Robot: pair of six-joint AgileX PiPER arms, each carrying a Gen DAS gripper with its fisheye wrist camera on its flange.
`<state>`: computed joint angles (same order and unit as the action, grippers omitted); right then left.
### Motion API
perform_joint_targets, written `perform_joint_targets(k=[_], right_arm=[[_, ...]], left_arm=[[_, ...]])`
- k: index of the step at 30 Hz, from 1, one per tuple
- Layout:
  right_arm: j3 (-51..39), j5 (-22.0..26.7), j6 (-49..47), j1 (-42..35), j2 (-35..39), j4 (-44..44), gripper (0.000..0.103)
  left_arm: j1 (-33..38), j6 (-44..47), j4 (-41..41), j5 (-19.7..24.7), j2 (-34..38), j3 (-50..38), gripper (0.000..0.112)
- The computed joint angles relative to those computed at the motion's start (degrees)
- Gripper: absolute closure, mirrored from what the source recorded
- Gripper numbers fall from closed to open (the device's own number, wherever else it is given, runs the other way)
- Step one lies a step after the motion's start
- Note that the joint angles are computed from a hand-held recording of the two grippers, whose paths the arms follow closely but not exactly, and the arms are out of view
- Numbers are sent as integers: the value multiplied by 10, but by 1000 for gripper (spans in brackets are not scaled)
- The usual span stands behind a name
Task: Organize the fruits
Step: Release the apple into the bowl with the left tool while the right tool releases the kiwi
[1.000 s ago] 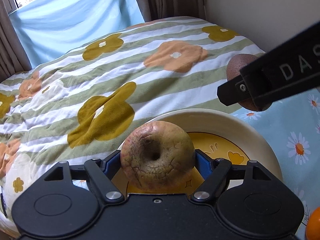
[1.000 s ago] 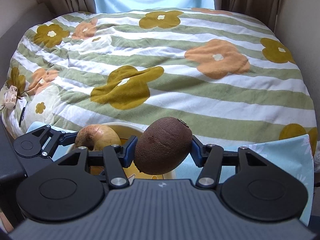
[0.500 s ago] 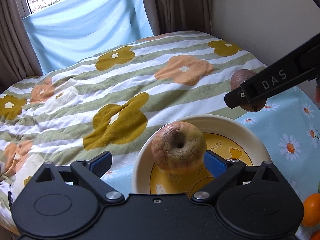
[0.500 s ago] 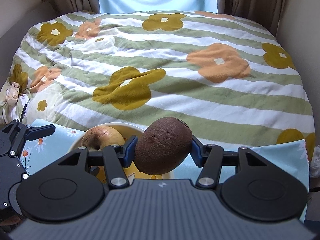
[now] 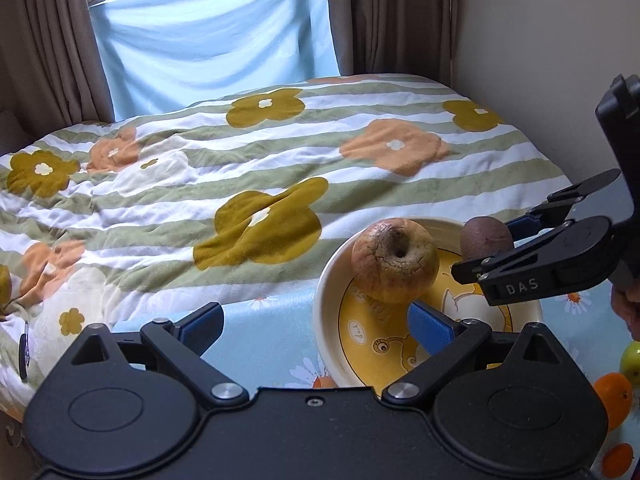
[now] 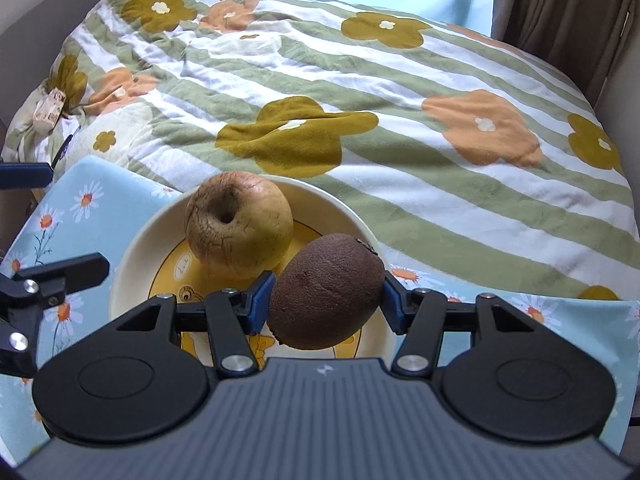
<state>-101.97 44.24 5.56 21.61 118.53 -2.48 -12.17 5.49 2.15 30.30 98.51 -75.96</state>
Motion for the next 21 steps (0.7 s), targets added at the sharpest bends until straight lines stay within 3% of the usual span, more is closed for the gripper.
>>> perform_joint_targets(k=[9, 11, 12, 14, 21], right_arm=[[46, -57, 9, 28, 3, -48, 31], [59, -79, 36, 35, -3, -81, 16], [64, -84, 65, 43, -5, -121, 0], [81, -100, 108, 54, -12, -187, 0], [99, -93, 85, 38, -45, -129, 0]], left_arm=[[11, 27, -27, -18, -14, 31, 12], [13, 29, -30, -20, -15, 33, 12], [14, 30, -32, -21, -16, 35, 12], [16, 29, -34, -23, -19, 40, 12], [18, -6, -12, -37, -54, 64, 12]])
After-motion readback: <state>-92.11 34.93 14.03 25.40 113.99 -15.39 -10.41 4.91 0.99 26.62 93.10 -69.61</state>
